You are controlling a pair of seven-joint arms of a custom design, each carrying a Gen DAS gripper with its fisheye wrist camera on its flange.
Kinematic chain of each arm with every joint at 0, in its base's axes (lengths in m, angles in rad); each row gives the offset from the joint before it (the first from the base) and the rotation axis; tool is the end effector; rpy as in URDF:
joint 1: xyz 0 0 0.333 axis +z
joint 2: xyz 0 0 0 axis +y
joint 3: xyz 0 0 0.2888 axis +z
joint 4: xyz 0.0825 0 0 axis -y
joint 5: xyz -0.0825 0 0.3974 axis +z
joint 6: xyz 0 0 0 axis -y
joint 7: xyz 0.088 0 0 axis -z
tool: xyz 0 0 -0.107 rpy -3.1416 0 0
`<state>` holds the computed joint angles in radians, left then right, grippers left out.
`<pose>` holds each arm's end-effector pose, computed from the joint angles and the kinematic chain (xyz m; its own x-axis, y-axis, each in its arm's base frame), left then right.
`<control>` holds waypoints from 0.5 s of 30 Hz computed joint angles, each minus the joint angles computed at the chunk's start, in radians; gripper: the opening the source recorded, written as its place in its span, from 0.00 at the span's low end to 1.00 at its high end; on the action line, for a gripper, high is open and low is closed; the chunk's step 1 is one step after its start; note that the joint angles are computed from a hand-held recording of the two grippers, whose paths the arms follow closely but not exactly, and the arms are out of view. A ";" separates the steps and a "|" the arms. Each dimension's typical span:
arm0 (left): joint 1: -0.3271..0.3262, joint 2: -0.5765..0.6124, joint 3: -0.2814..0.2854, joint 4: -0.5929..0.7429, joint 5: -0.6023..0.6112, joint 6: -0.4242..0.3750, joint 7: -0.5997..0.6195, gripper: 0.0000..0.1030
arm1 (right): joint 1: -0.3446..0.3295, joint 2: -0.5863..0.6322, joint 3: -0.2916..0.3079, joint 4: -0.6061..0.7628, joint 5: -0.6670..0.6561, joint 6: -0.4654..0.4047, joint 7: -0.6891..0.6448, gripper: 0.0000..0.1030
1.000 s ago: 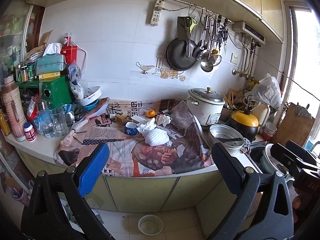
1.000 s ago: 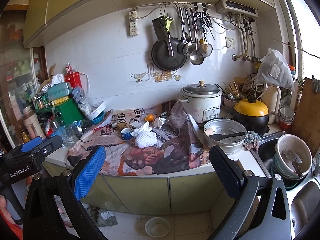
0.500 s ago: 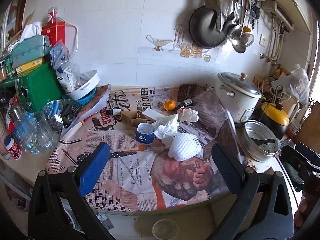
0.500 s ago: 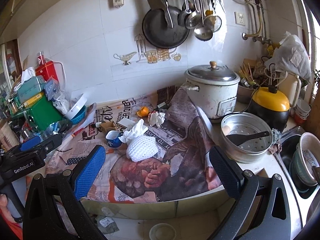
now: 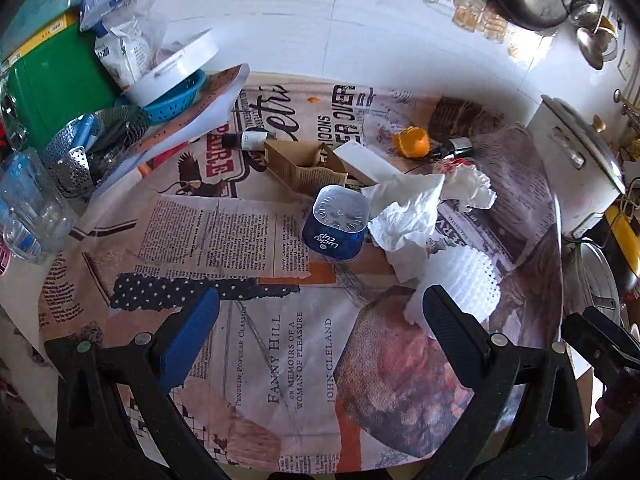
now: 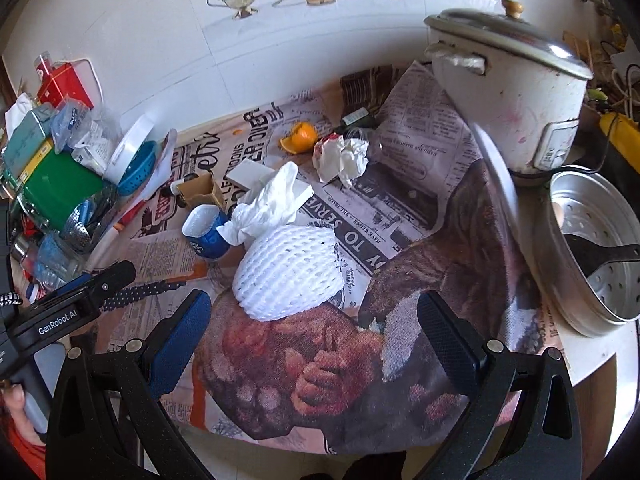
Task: Collect trash
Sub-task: 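Move the left gripper to the blue cup and close on it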
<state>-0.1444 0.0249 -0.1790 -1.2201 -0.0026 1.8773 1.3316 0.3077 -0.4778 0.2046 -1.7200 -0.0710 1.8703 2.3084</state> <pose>0.5446 -0.1806 0.7909 -0.1280 -0.9808 0.1468 -0.8194 0.0212 -0.5728 0.3598 0.2347 0.7939 -0.1304 -0.9544 -0.2684 -0.8047 0.2601 -0.5336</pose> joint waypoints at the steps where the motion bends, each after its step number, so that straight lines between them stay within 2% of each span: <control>1: -0.006 0.038 -0.005 0.038 0.020 -0.018 -0.009 0.99 | 0.003 0.006 -0.015 -0.003 0.016 0.000 -0.013 0.97; 4: -0.033 0.144 -0.009 0.147 0.081 -0.053 -0.022 0.95 | 0.003 0.016 -0.056 -0.019 0.065 0.006 -0.052 0.94; 6: -0.053 0.212 -0.006 0.220 0.111 -0.083 -0.029 0.88 | -0.001 0.025 -0.078 -0.031 0.101 0.010 -0.069 0.90; 10: -0.093 0.350 0.011 0.389 0.150 -0.151 -0.040 0.84 | -0.002 0.056 -0.126 -0.041 0.206 0.007 -0.121 0.77; 13: -0.105 0.398 0.019 0.438 0.149 -0.142 -0.025 0.83 | 0.001 0.066 -0.149 -0.063 0.288 0.021 -0.155 0.71; 15: -0.123 0.462 0.027 0.527 0.160 -0.168 -0.013 0.82 | 0.004 0.077 -0.156 -0.072 0.335 0.031 -0.178 0.68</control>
